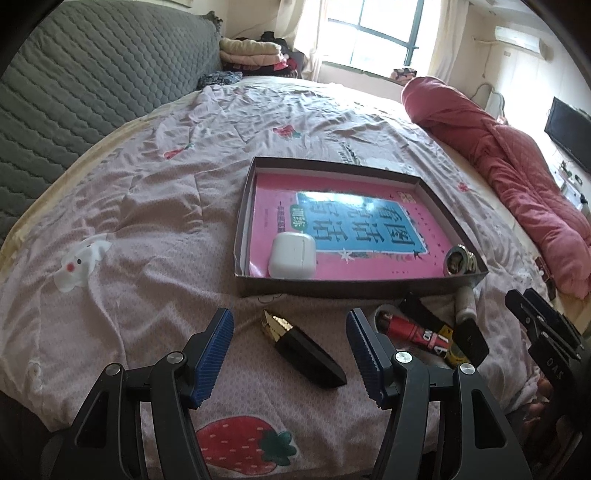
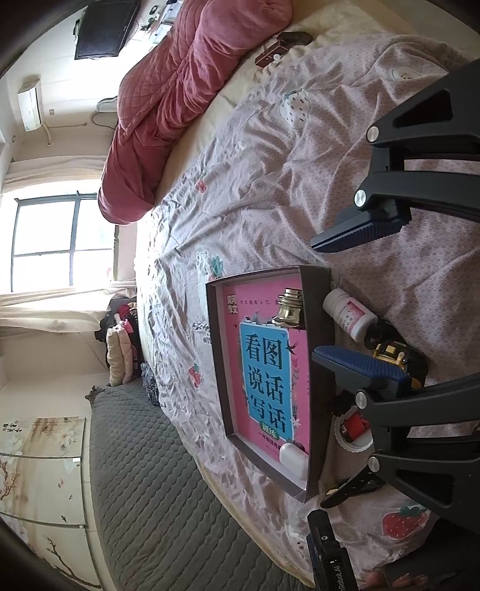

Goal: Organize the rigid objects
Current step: 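Withdraw both open tools from the grey box back toward the remaining objects, then grasp the black gold-capped tube with the left tool while the right tool grasps the yellow tape measure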

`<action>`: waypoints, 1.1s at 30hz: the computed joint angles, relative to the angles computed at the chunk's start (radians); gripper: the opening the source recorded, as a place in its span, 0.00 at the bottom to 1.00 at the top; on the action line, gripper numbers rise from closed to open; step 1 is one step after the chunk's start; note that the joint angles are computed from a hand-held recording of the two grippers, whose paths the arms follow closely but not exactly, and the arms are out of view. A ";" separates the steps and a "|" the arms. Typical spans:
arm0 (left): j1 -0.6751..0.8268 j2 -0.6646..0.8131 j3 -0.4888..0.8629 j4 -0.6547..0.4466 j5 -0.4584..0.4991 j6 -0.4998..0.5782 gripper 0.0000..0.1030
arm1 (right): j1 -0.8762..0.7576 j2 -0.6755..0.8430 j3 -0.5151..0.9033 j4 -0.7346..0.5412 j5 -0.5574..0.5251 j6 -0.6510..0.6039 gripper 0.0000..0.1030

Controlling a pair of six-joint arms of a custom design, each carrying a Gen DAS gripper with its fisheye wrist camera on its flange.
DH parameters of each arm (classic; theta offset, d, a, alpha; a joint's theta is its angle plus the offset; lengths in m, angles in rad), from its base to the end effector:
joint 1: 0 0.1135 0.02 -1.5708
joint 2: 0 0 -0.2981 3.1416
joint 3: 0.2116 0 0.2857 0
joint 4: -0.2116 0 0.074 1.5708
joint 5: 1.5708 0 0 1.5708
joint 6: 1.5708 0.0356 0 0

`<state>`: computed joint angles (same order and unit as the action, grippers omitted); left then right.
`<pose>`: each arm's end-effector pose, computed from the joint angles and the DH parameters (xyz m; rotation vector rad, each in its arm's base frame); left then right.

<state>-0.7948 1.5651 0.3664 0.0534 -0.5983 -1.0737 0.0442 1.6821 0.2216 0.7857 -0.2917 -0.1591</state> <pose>0.1673 -0.1419 0.0790 -0.4955 2.3717 0.0232 0.2272 0.0203 0.0712 -0.3811 2.1922 0.2642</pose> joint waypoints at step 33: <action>-0.097 0.054 -0.019 -0.025 0.036 -0.115 0.63 | 0.062 0.063 0.033 -0.140 -0.001 0.000 0.51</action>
